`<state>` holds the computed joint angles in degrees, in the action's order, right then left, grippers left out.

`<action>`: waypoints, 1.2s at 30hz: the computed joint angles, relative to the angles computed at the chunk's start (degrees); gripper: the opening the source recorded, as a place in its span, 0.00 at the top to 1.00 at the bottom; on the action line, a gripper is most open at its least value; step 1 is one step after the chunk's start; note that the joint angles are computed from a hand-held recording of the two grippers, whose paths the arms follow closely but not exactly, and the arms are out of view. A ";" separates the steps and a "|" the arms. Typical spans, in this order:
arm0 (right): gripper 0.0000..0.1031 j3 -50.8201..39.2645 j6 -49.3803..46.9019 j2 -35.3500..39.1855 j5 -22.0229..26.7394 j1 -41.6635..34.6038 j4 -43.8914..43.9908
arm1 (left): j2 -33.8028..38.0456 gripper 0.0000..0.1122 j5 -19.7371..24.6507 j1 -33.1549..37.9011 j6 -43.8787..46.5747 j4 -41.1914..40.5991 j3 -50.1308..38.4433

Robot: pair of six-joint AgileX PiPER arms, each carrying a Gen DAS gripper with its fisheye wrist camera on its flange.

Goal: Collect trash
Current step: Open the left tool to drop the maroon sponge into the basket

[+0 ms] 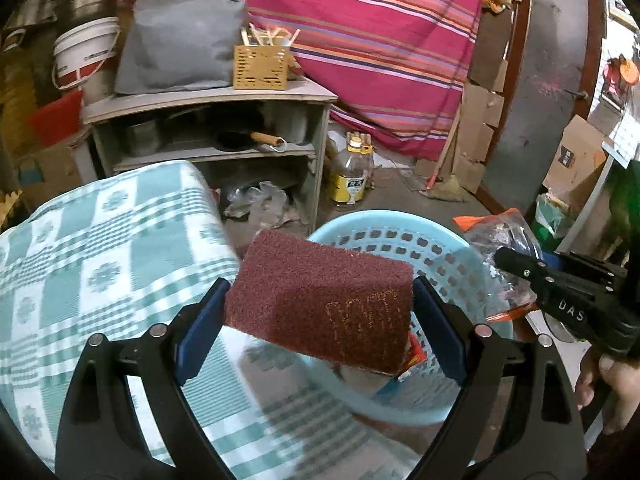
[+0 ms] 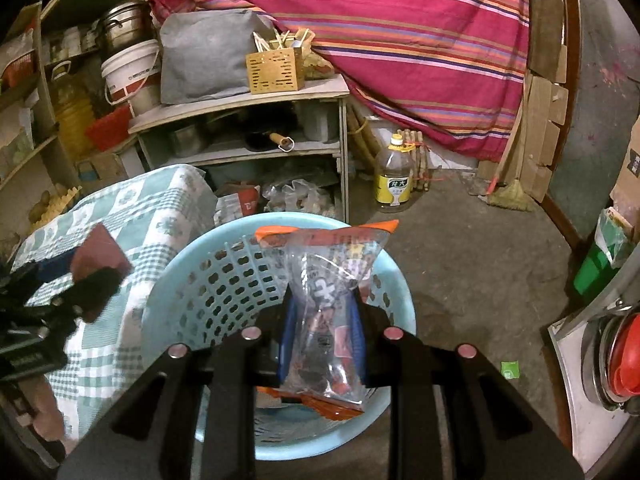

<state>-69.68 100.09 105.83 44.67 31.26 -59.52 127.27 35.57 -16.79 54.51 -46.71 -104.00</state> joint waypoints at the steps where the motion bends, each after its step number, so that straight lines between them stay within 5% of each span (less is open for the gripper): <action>1: 0.76 0.00 0.11 0.10 -0.16 -0.14 -0.01 | 0.62 0.22 0.35 -0.27 -0.72 0.58 -0.93; 13: 0.76 0.88 0.60 1.24 -3.27 -2.42 -0.14 | 4.49 0.16 3.18 -1.55 -7.42 4.90 -8.66; 25: 0.73 -4.52 -0.59 5.63 -2.56 -1.93 0.80 | -1.56 0.13 -1.28 5.34 -1.46 1.43 -1.09; 30: 0.37 -8.93 -2.75 8.40 0.31 -1.49 2.83 | -2.88 0.13 -1.53 10.24 -0.24 1.97 -0.09; 36: 0.19 -12.16 -2.68 10.09 3.15 -0.72 4.08 | -2.32 0.13 -1.25 16.18 0.53 2.38 -0.79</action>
